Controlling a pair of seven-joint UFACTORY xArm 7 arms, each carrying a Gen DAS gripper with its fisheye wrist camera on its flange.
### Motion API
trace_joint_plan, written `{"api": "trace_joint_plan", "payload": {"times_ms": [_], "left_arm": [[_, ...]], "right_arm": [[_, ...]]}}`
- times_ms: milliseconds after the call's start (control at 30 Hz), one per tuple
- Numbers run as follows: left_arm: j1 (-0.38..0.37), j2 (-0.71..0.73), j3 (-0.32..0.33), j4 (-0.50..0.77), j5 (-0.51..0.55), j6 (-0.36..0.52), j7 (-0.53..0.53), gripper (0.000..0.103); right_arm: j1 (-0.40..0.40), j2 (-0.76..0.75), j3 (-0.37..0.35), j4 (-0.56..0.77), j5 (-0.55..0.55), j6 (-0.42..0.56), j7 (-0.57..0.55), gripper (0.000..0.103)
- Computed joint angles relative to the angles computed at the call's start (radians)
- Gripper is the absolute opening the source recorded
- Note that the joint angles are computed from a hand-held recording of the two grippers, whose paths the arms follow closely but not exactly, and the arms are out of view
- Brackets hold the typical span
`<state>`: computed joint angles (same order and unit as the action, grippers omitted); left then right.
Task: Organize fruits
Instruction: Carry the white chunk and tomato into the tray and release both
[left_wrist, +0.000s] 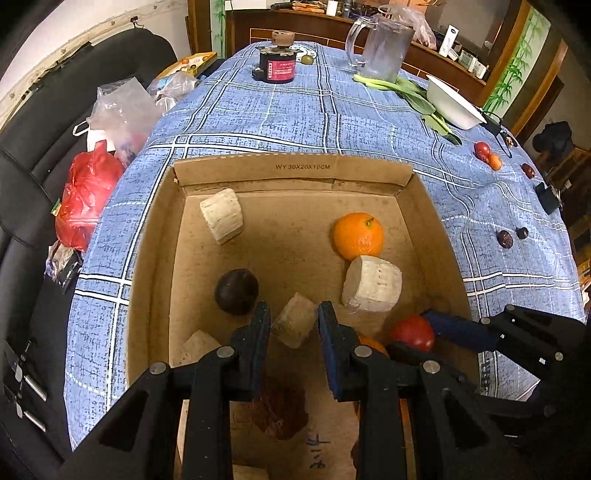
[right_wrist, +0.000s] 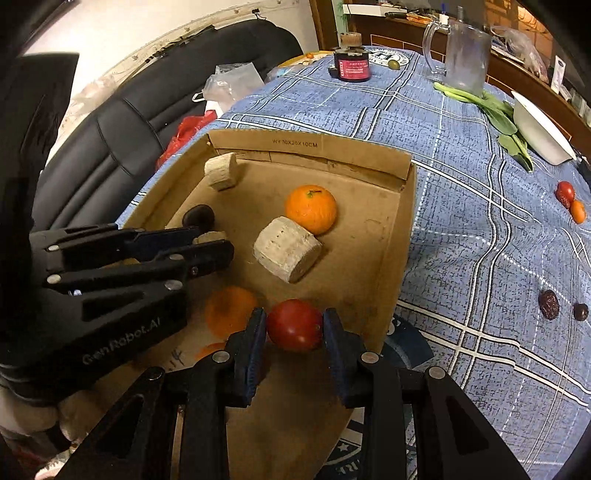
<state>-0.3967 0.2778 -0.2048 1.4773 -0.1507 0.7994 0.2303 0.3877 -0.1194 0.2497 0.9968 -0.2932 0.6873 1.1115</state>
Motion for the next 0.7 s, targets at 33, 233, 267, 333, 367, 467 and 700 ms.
{"api": "trace_joint_plan", "payload": {"times_ms": [33,233,267,333,367,467,700], "left_arm": [[0.002,0.002,-0.001,0.005,-0.005,0.005,0.001,0.026],[0.014,-0.011,-0.005,0.012,-0.043,0.032,0.015,0.035],[0.016,-0.021,-0.004,0.010,-0.049,0.031,0.017,0.038],[0.020,-0.044,-0.001,0.000,-0.059,0.021,0.011,0.047],[0.020,-0.058,0.002,-0.006,-0.058,0.012,0.000,0.053],[0.020,-0.099,0.011,-0.030,-0.046,-0.013,-0.041,0.062],[0.008,-0.192,0.016,-0.108,0.046,-0.087,-0.113,0.071]], "right_arm": [[-0.001,0.001,0.000,0.002,-0.002,0.002,0.002,0.035],[0.001,0.010,-0.002,0.018,-0.007,0.019,0.011,0.036],[0.001,0.007,-0.003,0.017,-0.002,0.017,0.012,0.037],[-0.001,-0.007,-0.001,0.012,-0.010,0.014,0.028,0.043],[-0.002,-0.019,0.002,0.007,-0.019,0.013,0.042,0.047],[-0.014,-0.073,0.026,-0.016,-0.070,0.028,0.129,0.053],[-0.053,-0.201,0.073,-0.090,-0.098,0.073,0.290,0.058]]}}
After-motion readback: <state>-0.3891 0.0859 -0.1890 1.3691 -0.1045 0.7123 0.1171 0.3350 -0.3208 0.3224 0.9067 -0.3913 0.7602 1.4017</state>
